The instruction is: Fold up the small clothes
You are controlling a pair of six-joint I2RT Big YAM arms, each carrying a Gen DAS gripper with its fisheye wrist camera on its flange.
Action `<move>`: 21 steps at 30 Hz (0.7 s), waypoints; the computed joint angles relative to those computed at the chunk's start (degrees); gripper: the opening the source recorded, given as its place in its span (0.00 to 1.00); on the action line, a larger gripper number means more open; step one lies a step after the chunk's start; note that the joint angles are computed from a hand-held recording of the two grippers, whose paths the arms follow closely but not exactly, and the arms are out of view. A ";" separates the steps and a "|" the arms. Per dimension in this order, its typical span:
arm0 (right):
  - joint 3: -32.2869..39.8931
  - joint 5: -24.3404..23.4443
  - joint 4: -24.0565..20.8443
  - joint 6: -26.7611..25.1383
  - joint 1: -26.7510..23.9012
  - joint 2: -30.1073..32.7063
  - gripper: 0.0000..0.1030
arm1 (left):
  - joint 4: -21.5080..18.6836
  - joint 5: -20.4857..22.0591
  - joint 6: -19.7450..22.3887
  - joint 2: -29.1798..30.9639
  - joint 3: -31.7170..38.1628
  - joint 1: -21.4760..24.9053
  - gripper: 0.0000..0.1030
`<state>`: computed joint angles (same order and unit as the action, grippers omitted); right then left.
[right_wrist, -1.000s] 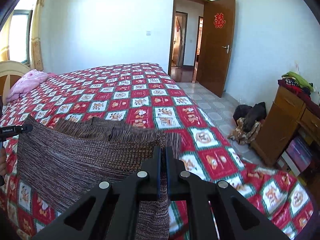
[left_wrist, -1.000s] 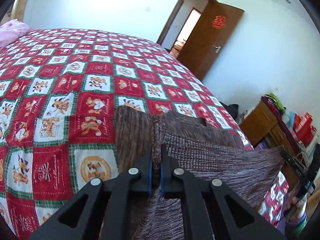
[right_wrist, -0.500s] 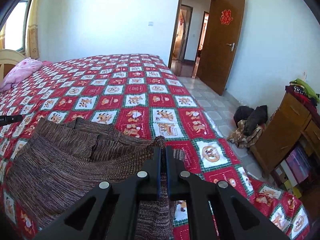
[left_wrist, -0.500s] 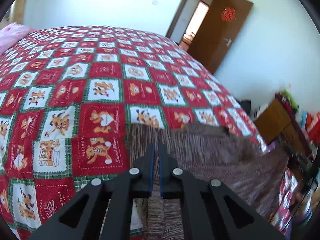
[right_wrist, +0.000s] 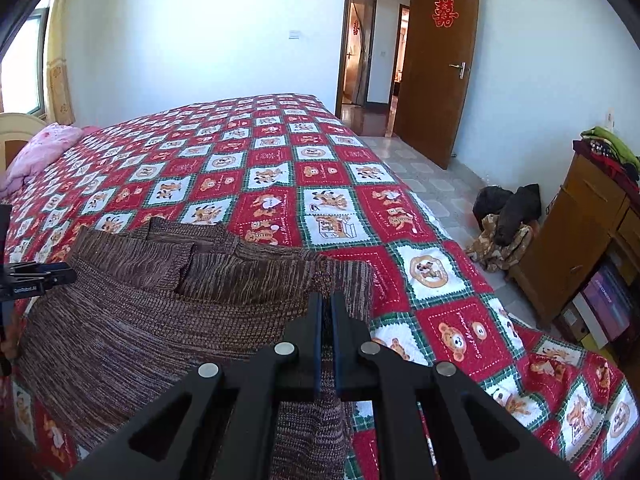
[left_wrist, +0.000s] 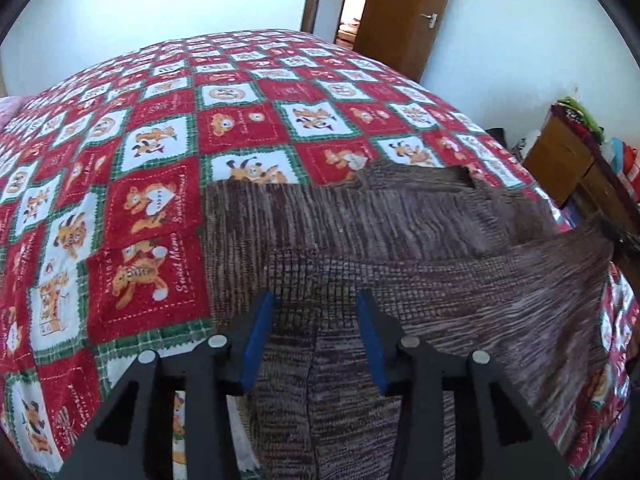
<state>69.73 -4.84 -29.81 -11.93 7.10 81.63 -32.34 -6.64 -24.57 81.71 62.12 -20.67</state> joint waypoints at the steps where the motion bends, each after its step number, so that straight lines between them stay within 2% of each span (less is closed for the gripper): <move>1: -0.01 -0.22 -0.14 0.00 -0.11 0.00 0.04 | 0.00 -1.11 -0.46 -0.43 -0.15 -0.16 0.45; 3: -0.02 -0.43 -0.16 0.11 -0.18 0.05 0.04 | 1.18 -2.37 -0.73 -1.42 -0.96 -0.10 0.57; 5: -0.12 -0.56 -0.07 0.13 -0.17 0.11 0.04 | 1.40 -2.50 -0.24 -1.28 -0.87 0.09 0.64; 8: -0.31 -0.76 0.16 0.37 -0.11 0.26 0.04 | 0.29 -0.21 0.60 0.42 0.23 0.52 0.64; 10: -0.43 -0.95 0.16 0.60 -0.17 0.29 0.04 | -0.84 -1.25 1.32 1.64 0.90 0.06 0.64; 11: -0.54 -0.98 0.19 0.72 -0.19 0.28 0.04 | -0.89 -1.53 1.36 2.04 0.89 -0.09 0.60; 12: -0.60 -0.94 0.14 0.74 -0.22 0.24 0.04 | 0.01 -1.56 1.00 1.85 0.28 -0.22 0.44; 16: -0.81 -0.91 -0.12 0.93 -0.56 0.06 0.04 | 1.94 -2.09 0.45 0.10 -1.05 -0.74 0.13; 21: -1.63 -0.93 0.01 1.48 -0.77 -1.44 0.04 | 3.05 -2.37 -0.37 -1.88 -1.94 -1.53 0.08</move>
